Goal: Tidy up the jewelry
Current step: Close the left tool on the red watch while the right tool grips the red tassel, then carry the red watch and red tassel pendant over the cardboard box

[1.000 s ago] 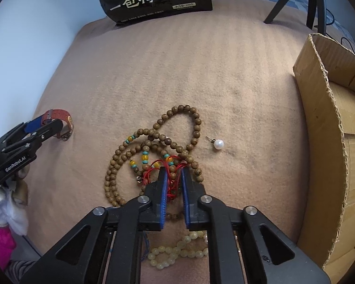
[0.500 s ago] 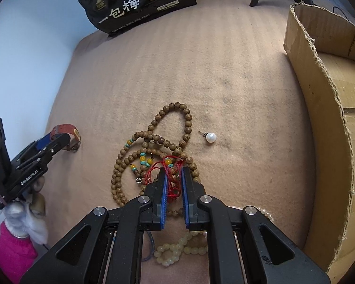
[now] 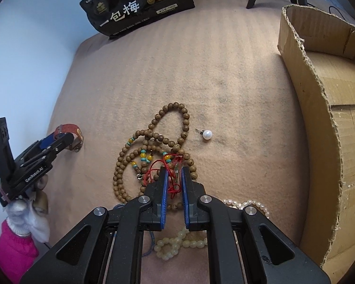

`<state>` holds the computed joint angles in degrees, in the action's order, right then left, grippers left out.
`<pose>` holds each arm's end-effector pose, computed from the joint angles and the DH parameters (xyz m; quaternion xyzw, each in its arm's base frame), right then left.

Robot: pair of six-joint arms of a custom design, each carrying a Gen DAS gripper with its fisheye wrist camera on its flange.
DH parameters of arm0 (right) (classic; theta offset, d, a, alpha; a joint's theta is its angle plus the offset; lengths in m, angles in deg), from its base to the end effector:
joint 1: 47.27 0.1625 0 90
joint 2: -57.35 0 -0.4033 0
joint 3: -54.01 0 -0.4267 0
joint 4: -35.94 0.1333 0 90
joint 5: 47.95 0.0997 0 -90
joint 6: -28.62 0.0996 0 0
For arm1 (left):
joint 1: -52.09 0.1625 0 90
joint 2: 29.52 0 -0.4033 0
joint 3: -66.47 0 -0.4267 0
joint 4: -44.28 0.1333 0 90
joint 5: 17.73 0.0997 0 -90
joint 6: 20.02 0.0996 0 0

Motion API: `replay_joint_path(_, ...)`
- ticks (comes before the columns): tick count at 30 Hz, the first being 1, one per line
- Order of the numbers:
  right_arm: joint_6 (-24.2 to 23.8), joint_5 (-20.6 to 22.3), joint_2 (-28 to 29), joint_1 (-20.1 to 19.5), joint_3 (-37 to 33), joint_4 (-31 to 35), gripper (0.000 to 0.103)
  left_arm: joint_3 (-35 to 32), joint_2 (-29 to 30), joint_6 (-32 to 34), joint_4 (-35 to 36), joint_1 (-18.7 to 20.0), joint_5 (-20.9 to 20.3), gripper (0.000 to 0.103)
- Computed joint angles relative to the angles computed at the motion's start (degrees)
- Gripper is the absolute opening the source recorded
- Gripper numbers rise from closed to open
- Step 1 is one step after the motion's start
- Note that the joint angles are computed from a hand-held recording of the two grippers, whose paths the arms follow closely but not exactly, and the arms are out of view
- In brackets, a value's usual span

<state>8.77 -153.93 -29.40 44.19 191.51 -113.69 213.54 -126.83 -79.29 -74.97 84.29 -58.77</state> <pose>0.1162 -0.4033 0.1555 0.1720 -0.9723 0.0535 0.1491 -0.1384 -0.3335 0.1406 0.0623 0.8964 -0.2632 0.3510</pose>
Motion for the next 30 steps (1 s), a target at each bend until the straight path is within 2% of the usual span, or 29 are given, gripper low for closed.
replay_joint_path(7,-0.36,0.35,0.18,-0.16,0.18,0.48,0.004,-0.15,0.49,-0.16,-0.33,0.16,-0.12,0.055)
replay_joint_path(9,-0.35,0.27,0.39,-0.29,0.33,-0.01,0.002,-0.35,0.83,-0.35,0.06,0.16,0.08,0.045)
replay_joint_path(19,1.36,2.00,-0.52,-1.48,0.13,0.91,0.001,-0.72,0.36,-3.21,2.83,0.45,0.97,0.020)
replay_joint_path(30,-0.38,4.15,-4.90,0.86,1.25,1.05,0.000,0.47,-1.36,-5.03,2.57,-0.91,2.57,0.019)
